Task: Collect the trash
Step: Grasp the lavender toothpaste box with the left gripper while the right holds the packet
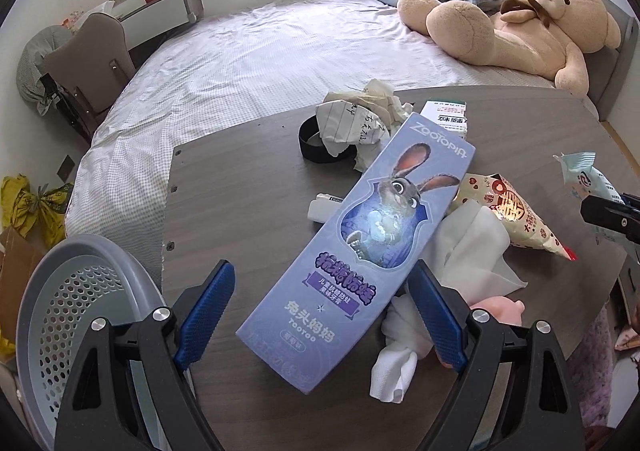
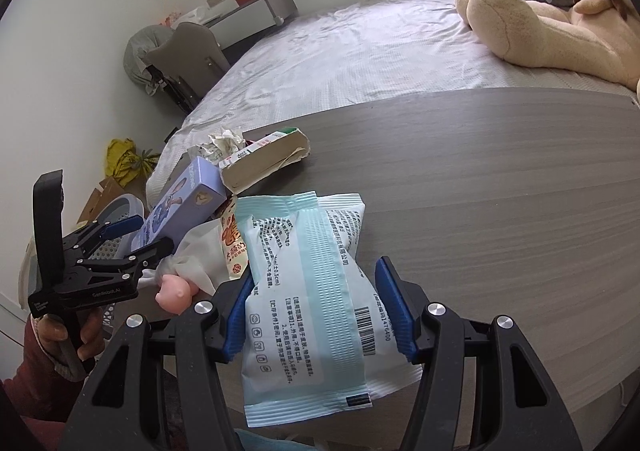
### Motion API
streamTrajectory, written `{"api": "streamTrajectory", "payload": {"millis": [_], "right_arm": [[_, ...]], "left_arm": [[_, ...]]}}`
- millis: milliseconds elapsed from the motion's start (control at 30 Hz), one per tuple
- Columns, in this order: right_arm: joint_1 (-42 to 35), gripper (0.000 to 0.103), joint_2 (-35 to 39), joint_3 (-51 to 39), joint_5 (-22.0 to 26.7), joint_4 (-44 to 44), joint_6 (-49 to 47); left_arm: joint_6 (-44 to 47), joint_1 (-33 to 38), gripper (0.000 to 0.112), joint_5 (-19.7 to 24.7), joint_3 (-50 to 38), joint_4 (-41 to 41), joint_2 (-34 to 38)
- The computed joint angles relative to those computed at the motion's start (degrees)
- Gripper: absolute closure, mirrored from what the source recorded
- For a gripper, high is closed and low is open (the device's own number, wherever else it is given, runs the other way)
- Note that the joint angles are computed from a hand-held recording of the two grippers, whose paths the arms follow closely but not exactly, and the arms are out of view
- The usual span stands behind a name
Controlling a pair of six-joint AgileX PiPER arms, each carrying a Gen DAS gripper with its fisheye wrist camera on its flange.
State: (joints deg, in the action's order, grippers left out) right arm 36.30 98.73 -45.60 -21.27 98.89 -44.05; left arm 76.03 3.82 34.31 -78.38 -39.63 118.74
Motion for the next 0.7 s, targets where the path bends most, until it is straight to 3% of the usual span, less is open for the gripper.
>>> {"api": "streamTrajectory", "payload": {"millis": [67, 200, 367, 700], "right_arm": [[-0.23, 0.047, -0.08, 0.15, 0.27, -0.24, 0.24], [-0.29, 0.047, -0.22, 0.54, 0.19, -1.1, 1.28], [-0.09, 0.047, -0.43, 0.75, -0.14, -2.24, 2.61], [0.84, 0.047, -1.38, 0.87, -0.8, -3.81, 3.63]], "left_arm": [[-0.36, 0.04, 0.028, 1.07, -0.66, -0.24, 0.54], [1.6, 0.34, 0.048, 2.45, 0.51, -2.07, -0.12], [2.04, 1.17, 0.063, 2.88, 2.61, -3.56, -1.92], [2.08, 5.32, 0.068, 7.4, 5.57, -7.59, -7.65]]}}
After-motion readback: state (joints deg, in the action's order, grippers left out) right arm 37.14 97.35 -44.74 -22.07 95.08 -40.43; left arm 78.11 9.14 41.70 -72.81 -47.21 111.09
